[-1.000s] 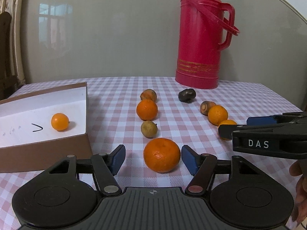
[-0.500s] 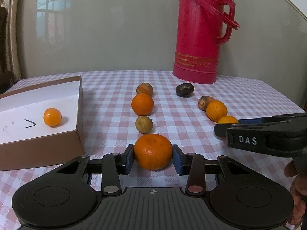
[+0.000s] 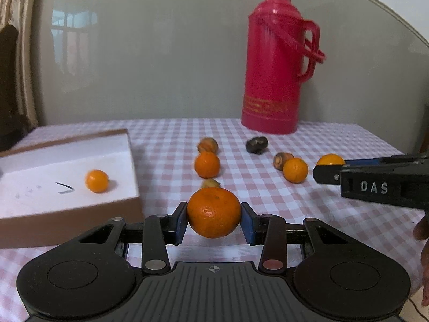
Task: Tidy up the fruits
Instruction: 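Carry the mandarin and the small orange over the white box with both grippers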
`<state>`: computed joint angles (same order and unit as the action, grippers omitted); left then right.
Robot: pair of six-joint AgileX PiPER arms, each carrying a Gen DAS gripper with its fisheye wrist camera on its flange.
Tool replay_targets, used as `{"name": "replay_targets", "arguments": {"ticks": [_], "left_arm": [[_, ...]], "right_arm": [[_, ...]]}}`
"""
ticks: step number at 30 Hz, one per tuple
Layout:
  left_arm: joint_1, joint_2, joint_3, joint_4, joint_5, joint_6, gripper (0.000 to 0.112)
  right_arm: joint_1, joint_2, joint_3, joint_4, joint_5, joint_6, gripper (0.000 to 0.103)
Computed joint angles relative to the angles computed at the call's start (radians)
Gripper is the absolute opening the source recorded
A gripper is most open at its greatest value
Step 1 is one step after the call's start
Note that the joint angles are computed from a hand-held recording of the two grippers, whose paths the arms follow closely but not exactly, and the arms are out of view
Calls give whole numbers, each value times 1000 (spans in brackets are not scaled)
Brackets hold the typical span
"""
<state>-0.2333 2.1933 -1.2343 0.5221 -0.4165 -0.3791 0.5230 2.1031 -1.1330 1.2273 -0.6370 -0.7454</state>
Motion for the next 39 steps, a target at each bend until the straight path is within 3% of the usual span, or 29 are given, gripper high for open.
{"name": "replay_targets", "arguments": {"ticks": [17, 39], "left_arm": [[185, -157, 212, 4, -145, 60, 41], [436, -126, 115, 35, -130, 17, 41]], "right_arm": [[198, -31, -18, 26, -97, -58, 31], [256, 162, -472, 140, 51, -393, 30]]}}
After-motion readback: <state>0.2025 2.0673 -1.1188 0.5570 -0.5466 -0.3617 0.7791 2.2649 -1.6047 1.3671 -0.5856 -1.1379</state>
